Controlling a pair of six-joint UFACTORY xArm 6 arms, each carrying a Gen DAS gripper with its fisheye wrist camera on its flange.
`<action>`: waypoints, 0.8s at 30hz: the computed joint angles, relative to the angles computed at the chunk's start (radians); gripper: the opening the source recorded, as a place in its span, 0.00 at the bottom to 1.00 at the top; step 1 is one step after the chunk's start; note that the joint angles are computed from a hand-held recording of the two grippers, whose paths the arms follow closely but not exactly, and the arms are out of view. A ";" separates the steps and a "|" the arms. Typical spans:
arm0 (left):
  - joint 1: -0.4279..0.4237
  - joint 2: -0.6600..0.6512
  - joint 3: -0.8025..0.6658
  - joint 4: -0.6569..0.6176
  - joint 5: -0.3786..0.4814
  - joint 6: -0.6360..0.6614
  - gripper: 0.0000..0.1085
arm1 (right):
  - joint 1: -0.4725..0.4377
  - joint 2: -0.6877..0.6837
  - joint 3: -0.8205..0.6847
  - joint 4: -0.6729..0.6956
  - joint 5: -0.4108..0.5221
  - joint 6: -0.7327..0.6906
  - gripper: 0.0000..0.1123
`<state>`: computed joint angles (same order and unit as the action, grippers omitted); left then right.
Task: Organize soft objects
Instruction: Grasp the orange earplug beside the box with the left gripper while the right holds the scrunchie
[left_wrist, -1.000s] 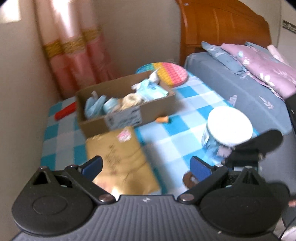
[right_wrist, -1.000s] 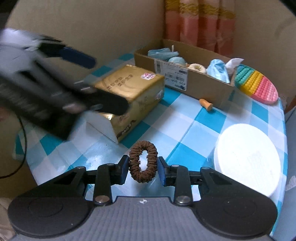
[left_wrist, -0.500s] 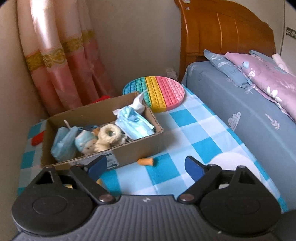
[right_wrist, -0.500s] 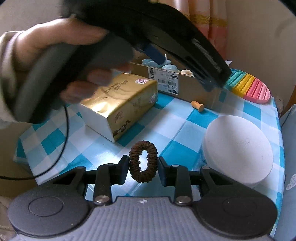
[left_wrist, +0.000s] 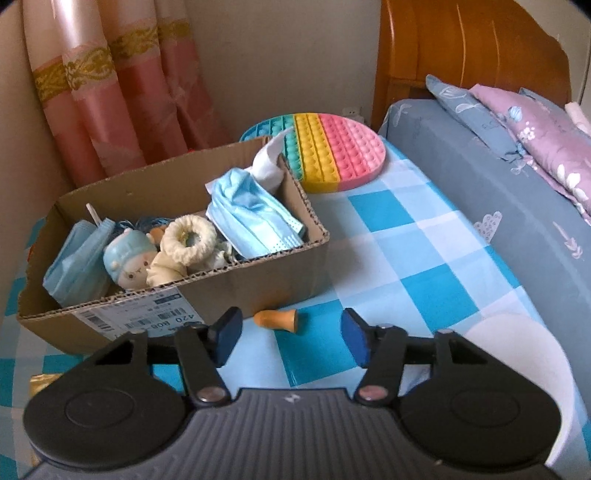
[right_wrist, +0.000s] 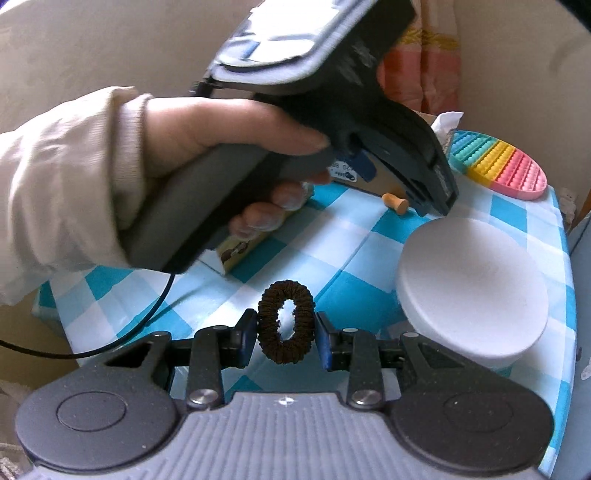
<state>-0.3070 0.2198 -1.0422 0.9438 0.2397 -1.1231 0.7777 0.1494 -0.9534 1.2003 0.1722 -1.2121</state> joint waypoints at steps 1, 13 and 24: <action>0.001 0.009 -0.007 -0.001 0.001 -0.001 0.49 | 0.000 0.000 -0.001 0.009 0.003 -0.009 0.34; 0.013 0.075 -0.049 -0.056 0.024 0.002 0.39 | -0.015 0.006 -0.010 0.026 0.034 -0.028 0.34; 0.009 0.064 -0.043 -0.067 0.037 0.004 0.24 | -0.009 0.006 -0.007 0.007 0.026 -0.004 0.34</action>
<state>-0.2977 0.2838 -1.0848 0.8770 0.2766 -1.1190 0.7687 0.1549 -0.9605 1.2070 0.1983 -1.2163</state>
